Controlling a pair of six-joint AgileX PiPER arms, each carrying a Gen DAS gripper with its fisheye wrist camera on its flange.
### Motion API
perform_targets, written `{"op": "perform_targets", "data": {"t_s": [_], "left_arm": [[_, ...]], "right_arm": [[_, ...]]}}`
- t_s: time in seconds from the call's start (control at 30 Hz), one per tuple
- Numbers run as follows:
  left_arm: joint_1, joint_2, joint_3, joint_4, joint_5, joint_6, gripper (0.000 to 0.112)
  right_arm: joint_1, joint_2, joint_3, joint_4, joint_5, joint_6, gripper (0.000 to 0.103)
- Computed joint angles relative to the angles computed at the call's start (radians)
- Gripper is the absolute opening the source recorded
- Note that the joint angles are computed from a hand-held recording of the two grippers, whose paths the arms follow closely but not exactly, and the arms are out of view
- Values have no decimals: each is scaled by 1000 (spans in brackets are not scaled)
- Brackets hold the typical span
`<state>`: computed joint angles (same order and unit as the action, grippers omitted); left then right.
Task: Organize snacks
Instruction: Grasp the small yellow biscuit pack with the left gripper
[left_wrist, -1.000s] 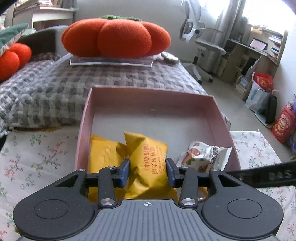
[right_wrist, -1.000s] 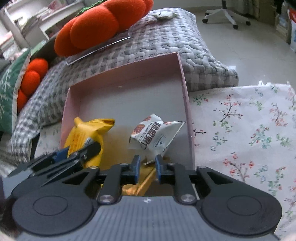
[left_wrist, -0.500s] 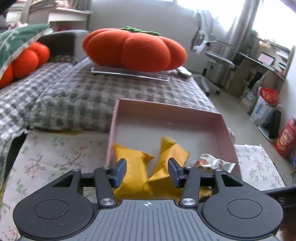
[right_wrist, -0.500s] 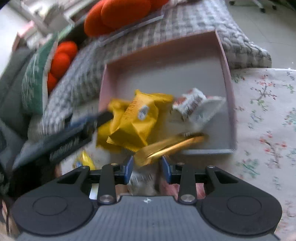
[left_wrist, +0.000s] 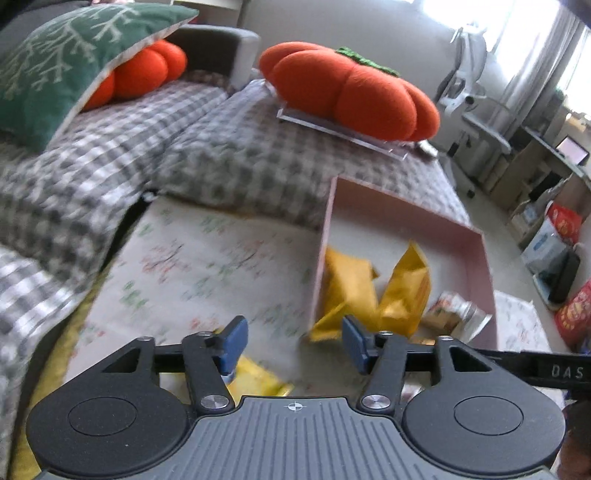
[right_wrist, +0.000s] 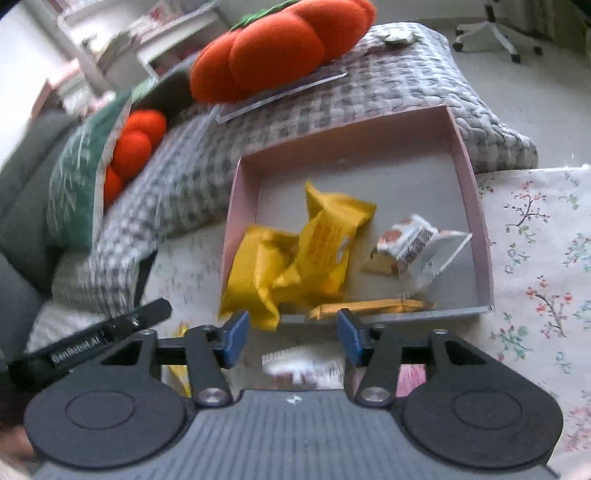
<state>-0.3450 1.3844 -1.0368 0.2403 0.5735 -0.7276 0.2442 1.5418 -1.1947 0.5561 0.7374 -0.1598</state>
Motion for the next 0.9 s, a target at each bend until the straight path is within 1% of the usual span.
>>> {"op": "perform_targets", "data": {"t_s": [0.03,0.1,0.17,0.23,0.3,0.37,0.4,0.47,0.57,0.6,0.67,0.77,0.83,0.9], "left_arm": [[-2,-23,20,1,14,3,58],[-14,-62,60,7,46,13,61],[-31,-81,81,17,88,28,63],[-54,-96,100,48,124,13,63],[-55,-118,120,39,139,10,63],[-31,-143,140,-12,133,38,65],[-17,-153,148,-37,131,54,65],[5,-164,158,-63,125,64,67],[45,-155,159,-105,109,73,70],[61,-145,155,-141,104,87,71],[111,-118,153,-256,83,142,77],[167,-53,145,-390,64,189,79],[174,-8,135,-398,54,159,79],[167,41,118,-364,40,110,79]], "right_arm": [[24,-5,-10,-54,19,30,55],[91,-2,-47,-214,79,128,57],[149,-19,-44,-319,96,187,58],[172,-39,-35,-329,112,196,59],[180,-65,-19,-305,123,201,61],[192,-86,-6,-293,118,185,66],[206,-90,-5,-314,114,199,67],[233,-90,-2,-367,97,242,69],[251,-75,4,-416,85,286,68],[254,-69,6,-426,79,298,67],[264,-64,16,-436,63,308,67],[268,-49,19,-456,43,321,67],[266,-29,12,-464,40,334,67],[258,-10,10,-463,33,335,66]]}}
